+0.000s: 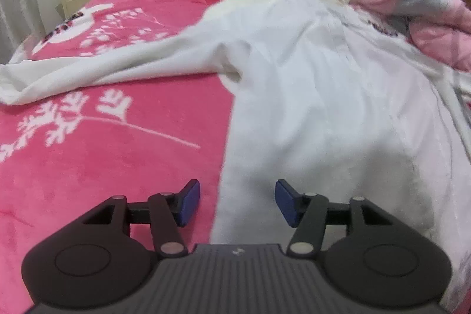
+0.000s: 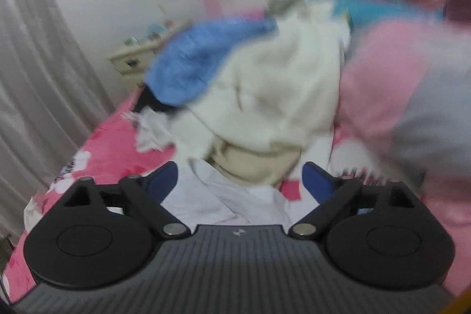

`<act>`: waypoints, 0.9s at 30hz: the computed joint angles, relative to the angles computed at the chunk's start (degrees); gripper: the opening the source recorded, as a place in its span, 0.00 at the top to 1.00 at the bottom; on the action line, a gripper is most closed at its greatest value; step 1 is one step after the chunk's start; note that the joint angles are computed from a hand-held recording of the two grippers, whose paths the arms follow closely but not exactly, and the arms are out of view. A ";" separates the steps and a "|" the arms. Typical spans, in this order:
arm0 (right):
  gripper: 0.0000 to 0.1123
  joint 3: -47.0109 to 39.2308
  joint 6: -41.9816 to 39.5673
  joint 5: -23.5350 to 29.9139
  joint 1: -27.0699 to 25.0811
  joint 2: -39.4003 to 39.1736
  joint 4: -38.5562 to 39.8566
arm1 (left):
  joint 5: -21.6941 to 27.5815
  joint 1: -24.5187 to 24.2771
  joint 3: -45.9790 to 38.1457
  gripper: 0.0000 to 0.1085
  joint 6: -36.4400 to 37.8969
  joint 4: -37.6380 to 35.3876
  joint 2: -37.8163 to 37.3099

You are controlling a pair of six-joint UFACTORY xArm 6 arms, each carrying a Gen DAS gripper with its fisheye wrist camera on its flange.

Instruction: Fold clothes

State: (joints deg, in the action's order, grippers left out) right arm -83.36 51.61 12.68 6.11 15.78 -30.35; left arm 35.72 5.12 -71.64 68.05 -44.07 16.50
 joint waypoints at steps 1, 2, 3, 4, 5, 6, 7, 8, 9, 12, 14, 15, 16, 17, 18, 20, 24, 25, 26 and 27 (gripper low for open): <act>0.09 1.47 4.55 0.57 0.43 -2.69 -5.78 | 0.51 0.62 -0.16 0.45 0.00 -0.27 -0.26; 0.09 3.00 9.43 1.53 1.09 -5.64 -11.66 | 1.14 1.30 -0.27 0.44 -0.15 -0.49 -0.67; 0.09 4.03 12.42 2.96 1.91 -8.01 -15.14 | 1.93 2.03 -0.37 0.43 -0.33 -0.71 -1.20; 0.09 4.60 13.73 4.68 2.81 -9.74 -16.24 | 2.98 2.97 -0.45 0.38 -0.08 -1.19 -1.84; 0.09 5.09 14.87 6.48 3.77 -11.42 -17.20 | 3.97 3.89 -0.47 0.32 0.53 -1.79 -2.48; 0.09 5.49 15.87 8.35 4.78 -13.04 -18.03 | 4.79 4.84 -0.43 0.30 1.36 -2.50 -3.17; 0.09 5.79 16.75 10.28 5.85 -14.59 -18.77 | 5.30 5.78 -0.26 0.28 2.53 -3.23 -3.91; 0.09 6.22 17.59 11.47 6.73 -16.00 -19.36 | 5.85 6.60 -0.27 0.26 3.37 -3.47 -4.48; 0.09 6.95 17.95 10.97 7.09 -17.10 -19.17 | 6.63 7.45 -0.52 0.24 3.73 -3.46 -4.91; 0.09 9.97 15.86 4.91 6.98 -19.49 -14.58 | 10.96 10.25 -2.60 0.14 3.07 -3.15 -5.52; 0.09 11.46 13.09 0.91 7.12 -20.08 -11.54 | 14.14 12.08 -3.88 0.08 3.66 -3.95 -5.98; 0.09 11.68 12.04 0.15 7.51 -20.12 -11.05 | 15.10 12.70 -4.13 0.06 4.55 -4.59 -6.32; 0.09 11.50 11.46 0.50 8.16 -20.05 -11.49 | 16.07 13.23 -4.47 0.05 4.98 -4.93 -6.55; 0.09 11.29 10.87 0.86 8.82 -19.95 -11.93 | 17.01 13.55 -4.94 0.05 4.58 -4.71 -6.58; 0.09 10.89 10.07 1.99 9.65 -19.74 -11.86 | 18.05 13.81 -5.48 0.05 3.92 -4.33 -6.53; 0.09 9.53 8.12 6.16 11.72 -18.97 -10.61 | 20.60 14.07 -6.89 0.05 1.62 -3.03 -6.08; 0.09 9.44 2.36 8.14 14.12 -17.61 -4.54 | 23.98 14.04 -8.56 0.05 1.33 -2.63 -5.52; 0.09 9.98 0.54 7.11 14.42 -17.43 -2.61 | 23.71 13.82 -8.33 0.05 1.77 -2.94 -5.64; 0.09 10.44 -0.76 6.09 14.80 -17.27 -0.93 | 23.45 13.60 -8.11 0.05 2.20 -3.26 -5.75; 0.09 10.88 -1.95 5.04 15.14 -17.17 0.90 | 23.19 13.37 -7.89 0.05 2.64 -3.57 -5.86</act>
